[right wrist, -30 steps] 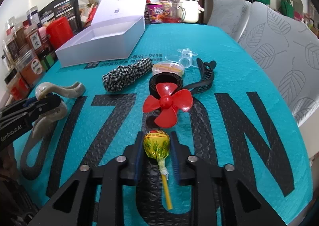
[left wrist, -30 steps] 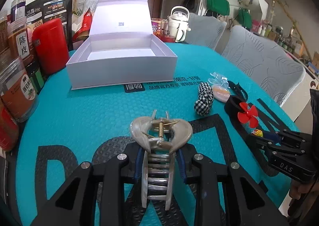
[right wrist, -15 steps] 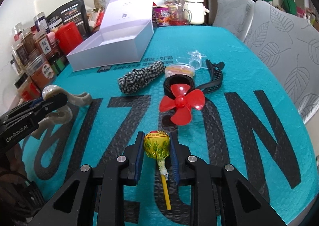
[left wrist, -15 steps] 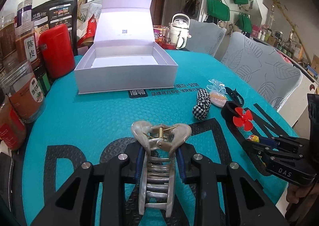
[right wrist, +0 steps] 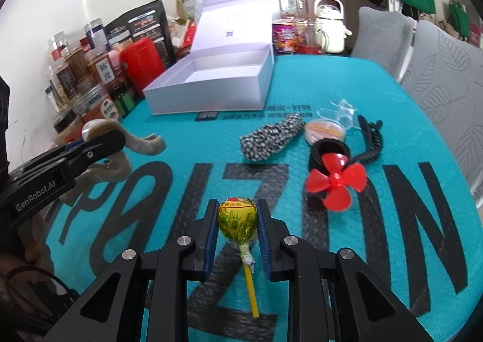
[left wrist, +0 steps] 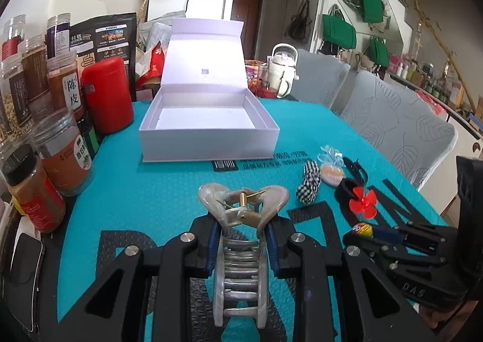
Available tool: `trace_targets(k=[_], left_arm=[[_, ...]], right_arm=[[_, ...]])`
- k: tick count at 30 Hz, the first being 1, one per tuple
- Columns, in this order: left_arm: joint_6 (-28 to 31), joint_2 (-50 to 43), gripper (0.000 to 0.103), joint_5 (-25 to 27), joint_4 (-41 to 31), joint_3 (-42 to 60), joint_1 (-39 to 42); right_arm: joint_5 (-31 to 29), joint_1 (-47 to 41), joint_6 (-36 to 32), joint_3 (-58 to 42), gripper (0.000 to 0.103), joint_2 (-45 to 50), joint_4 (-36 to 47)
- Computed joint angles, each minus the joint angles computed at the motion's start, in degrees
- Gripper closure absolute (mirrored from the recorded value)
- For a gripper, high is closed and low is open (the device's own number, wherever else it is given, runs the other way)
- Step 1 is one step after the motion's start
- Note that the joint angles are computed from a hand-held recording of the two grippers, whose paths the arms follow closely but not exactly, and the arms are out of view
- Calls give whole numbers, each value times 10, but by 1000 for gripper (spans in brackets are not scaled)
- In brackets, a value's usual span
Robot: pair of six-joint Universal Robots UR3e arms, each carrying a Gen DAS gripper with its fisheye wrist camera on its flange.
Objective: Organize rigid objects
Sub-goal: 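Carry the claw clip and lollipop with both grippers into the white box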
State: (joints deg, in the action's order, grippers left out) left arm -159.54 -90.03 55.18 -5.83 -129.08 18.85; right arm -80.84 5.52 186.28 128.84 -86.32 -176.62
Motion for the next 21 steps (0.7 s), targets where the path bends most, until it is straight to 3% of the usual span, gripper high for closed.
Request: trace_targets(k=[21], left_arm=[[-48,-52,77,29,-48,177,-39]], right_arm=[[7,-2,-64,-211,79,53,116]])
